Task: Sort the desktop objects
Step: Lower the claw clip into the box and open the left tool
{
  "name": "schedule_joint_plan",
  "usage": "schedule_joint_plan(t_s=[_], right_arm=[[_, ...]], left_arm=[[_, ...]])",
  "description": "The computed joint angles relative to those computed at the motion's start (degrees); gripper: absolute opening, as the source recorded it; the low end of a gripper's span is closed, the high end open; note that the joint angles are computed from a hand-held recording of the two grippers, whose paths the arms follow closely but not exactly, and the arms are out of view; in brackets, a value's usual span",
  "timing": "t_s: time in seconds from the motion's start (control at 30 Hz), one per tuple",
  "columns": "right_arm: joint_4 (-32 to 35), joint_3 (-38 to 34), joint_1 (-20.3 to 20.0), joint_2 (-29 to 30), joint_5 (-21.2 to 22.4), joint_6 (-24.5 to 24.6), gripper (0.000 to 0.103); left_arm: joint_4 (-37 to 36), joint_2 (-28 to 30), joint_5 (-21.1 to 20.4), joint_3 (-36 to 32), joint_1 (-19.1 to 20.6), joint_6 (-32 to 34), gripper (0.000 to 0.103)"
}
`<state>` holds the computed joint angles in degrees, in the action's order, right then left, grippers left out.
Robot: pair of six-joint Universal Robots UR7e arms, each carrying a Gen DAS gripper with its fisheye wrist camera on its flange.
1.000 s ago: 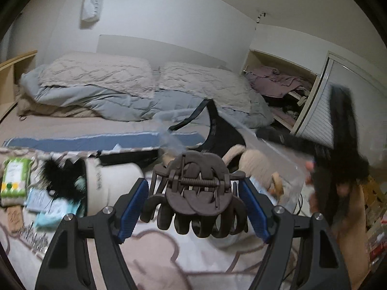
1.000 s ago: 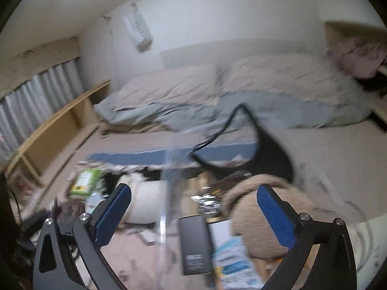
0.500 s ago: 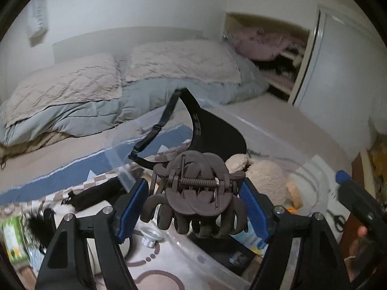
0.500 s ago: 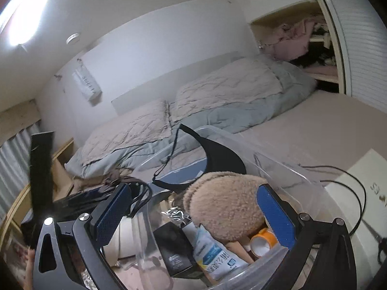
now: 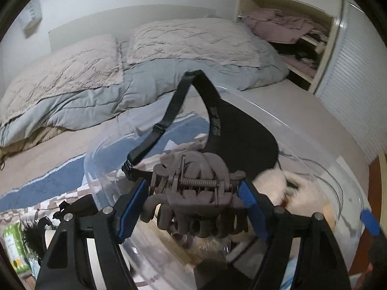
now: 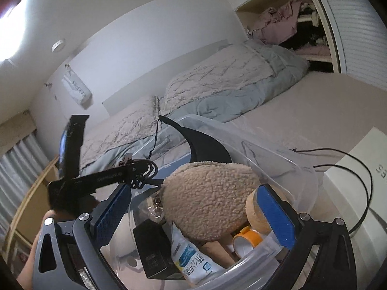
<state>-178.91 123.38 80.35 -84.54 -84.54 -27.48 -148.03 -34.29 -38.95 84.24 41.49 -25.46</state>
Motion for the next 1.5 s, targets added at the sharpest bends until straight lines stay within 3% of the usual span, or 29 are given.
schedule_joint_plan(t_s=[0.2,0.27,0.37,0.8,1.5], right_arm=[[-0.10,-0.30,-0.53,0.07,0.83,0.63,0.103],[-1.06,-0.14,-0.58,0.10,1.18,0.50,0.103],[-0.74,-0.20,-0.94,-0.08,1.64,0.62,0.103],[-2.03,0.13,0.15,0.56,-0.32,-0.46,0.103],[-6.38,2.28,2.81,1.64,-2.16,-4.11,0.103]], left_arm=[[2.18,3.74,0.37,-6.68,0.84,-2.44,0.078],[2.58,4.42,1.07,-7.74,0.88,-4.51,0.093],[0.52,4.31,2.20,-6.93,0.75,-6.31,0.098],[-4.26,-0.98,2.91,3.40,-1.81,-4.68,0.098],[-16.53,-6.06,8.75,18.97,-8.10,-1.78,0.098]])
